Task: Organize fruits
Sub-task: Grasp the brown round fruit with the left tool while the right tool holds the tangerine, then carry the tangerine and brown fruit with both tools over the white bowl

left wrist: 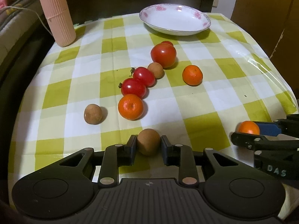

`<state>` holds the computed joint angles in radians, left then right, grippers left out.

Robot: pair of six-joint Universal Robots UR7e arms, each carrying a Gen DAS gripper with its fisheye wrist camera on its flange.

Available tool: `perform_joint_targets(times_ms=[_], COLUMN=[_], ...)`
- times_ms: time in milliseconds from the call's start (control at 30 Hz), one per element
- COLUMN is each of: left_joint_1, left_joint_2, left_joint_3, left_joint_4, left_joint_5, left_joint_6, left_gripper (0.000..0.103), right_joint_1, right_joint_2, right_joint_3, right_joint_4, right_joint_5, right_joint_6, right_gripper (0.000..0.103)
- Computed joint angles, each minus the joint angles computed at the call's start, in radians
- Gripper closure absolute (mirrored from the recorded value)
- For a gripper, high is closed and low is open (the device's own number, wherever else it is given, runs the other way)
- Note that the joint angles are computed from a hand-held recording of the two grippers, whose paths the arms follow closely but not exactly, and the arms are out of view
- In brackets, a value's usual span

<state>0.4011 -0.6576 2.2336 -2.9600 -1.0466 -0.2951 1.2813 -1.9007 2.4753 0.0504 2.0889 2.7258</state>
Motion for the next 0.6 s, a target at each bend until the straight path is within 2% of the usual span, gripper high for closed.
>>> perform_joint_targets(times_ms=[200,333,467,600], left_joint_1=[0.005,-0.005,-0.003,-0.010], left_joint_2=[0.011,0.009,-0.022,-0.051], left_joint_3=[0.001,0.006,0.008,0.017], left_joint_4=[-0.033,-0.026,0.014,-0.019], left_joint_5=[0.000,0.000,-0.019,-0.041], left_joint_6=[0.012,0.026,-0.003,0.002], left_gripper=[0.064,0.069,0.070,0.070], right_joint_1=[0.055,0.070,0.105,0.133], right_joint_2=[0.047,0.057,0.071,0.058], right_joint_3=[0.005,0.005,0.000,-0.011], right_joint_4=[-0.064,-0.071,-0.055,-0.036], right_joint_5=[0.072,0.093,0.130,0.145], right_joint_6=[-0.024,-0.032,0.001,0.038], right_gripper=[0.070,0.070,0.071,0.071])
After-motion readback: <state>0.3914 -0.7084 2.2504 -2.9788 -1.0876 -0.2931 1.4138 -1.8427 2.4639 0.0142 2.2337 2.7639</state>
